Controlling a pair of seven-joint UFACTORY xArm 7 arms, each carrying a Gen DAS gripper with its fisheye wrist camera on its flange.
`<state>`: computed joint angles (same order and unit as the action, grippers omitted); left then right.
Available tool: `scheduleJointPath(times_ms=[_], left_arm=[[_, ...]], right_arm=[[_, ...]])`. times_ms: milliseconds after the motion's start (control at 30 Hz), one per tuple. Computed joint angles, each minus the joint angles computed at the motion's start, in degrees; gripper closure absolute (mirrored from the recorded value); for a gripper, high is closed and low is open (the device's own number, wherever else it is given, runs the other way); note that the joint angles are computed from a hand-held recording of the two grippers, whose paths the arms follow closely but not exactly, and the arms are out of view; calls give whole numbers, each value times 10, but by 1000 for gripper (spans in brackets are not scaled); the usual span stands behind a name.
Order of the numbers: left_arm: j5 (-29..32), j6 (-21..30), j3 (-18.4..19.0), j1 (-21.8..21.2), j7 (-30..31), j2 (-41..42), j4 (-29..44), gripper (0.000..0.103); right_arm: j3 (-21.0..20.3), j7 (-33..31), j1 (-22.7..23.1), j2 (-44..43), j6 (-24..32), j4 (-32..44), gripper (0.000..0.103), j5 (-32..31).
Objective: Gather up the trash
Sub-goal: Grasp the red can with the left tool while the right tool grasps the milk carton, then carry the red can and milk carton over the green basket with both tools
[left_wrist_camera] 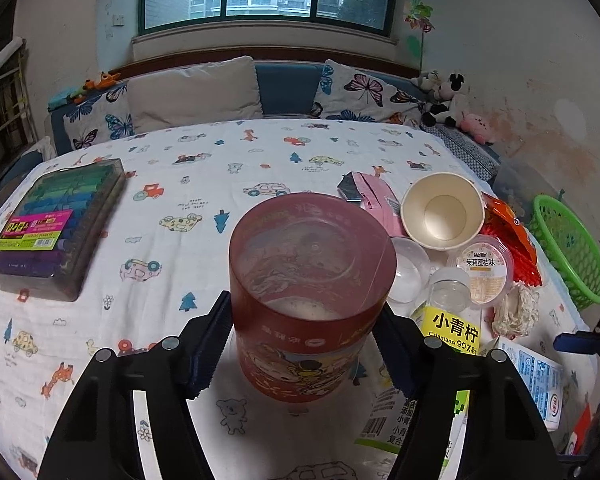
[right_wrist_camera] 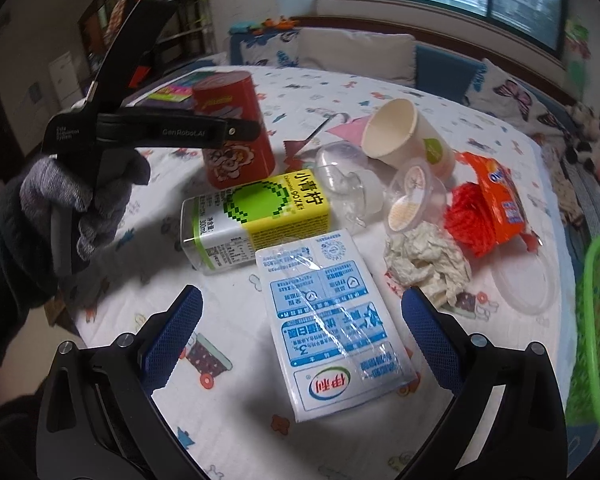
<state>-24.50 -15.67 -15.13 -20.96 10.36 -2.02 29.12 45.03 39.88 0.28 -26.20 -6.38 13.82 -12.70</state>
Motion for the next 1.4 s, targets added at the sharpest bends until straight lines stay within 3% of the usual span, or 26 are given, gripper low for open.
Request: scheduleJointPath(times_ms=[67,267,400,600,733,833,1000,1200,1400], left_arm=[[9,0,3,-1,-8,-2,-2,38],[123,-1,40,-1,-105,-31,-28,38],[211,0,85,-17,-176,-57,-47,38],[251,4,77,4,-206,-94,-65,38],[263,7,72,8,-215,-113,-73,38],[277,7,85,-3,-223,-122,-76,38],[281,16,73,-6,-230,-142,-76,38],[288,25,77,-37,-238,-158,-65,38],[287,39,41,-45,-239,-143,-30,38]], right_arm=[[0,-12,-9,8,6,7,6,-10],[-11,-65,-33,67,12,40,8,-36],[-24,-96,-45,115,33,71,10,-59],[-15,-86,-78,167,70,116,21,-125],[-110,-132,23,176,89,118,37,-83],[-158,-133,76,146,92,100,37,-68],[-235,-123,166,44,99,39,37,-29],[-265,-98,213,-122,134,-44,37,20],[-290,-74,230,-300,206,-111,38,46]])
